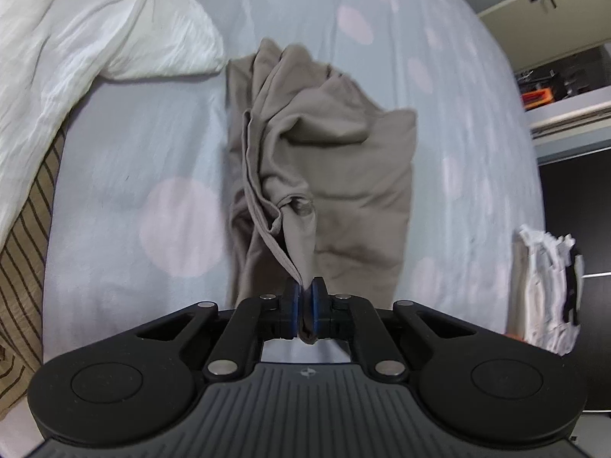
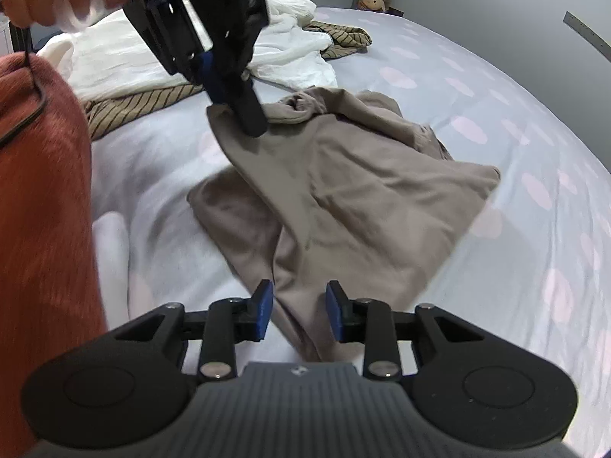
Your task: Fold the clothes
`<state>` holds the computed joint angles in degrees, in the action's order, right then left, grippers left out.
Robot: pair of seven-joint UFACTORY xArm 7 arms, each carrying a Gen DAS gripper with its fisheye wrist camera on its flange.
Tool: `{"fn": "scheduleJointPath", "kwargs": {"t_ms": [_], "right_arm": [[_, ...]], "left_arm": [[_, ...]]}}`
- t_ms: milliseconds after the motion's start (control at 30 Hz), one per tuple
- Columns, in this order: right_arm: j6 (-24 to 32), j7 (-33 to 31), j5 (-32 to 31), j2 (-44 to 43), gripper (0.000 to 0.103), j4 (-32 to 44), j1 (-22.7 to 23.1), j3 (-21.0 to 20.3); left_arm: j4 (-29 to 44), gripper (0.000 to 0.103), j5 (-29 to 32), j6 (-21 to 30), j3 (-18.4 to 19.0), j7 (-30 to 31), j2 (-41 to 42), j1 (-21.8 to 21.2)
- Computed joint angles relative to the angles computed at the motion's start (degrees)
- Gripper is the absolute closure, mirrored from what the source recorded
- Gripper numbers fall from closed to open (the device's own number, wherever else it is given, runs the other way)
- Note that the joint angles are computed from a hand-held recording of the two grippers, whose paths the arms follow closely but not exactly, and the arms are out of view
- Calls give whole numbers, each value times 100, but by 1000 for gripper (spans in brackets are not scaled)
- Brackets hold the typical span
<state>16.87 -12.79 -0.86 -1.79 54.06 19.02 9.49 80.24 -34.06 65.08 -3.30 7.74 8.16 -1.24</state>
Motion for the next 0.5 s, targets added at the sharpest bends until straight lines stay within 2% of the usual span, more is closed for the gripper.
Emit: {"fn": "scheduleJointPath", "kwargs": {"t_ms": [100, 300, 500], "right_arm": [[-53, 544, -670, 129, 66, 71, -25, 24], [-167, 764, -1097, 27, 59, -109, -6, 32], [-65, 2261, -2836, 5, 62, -99, -162, 82]], "left_arm": [[47, 99, -217, -6, 16, -18, -19, 52], [87, 99, -464, -25, 30, -18, -19, 118], [85, 99, -694, -49, 42, -38, -26, 171]]}}
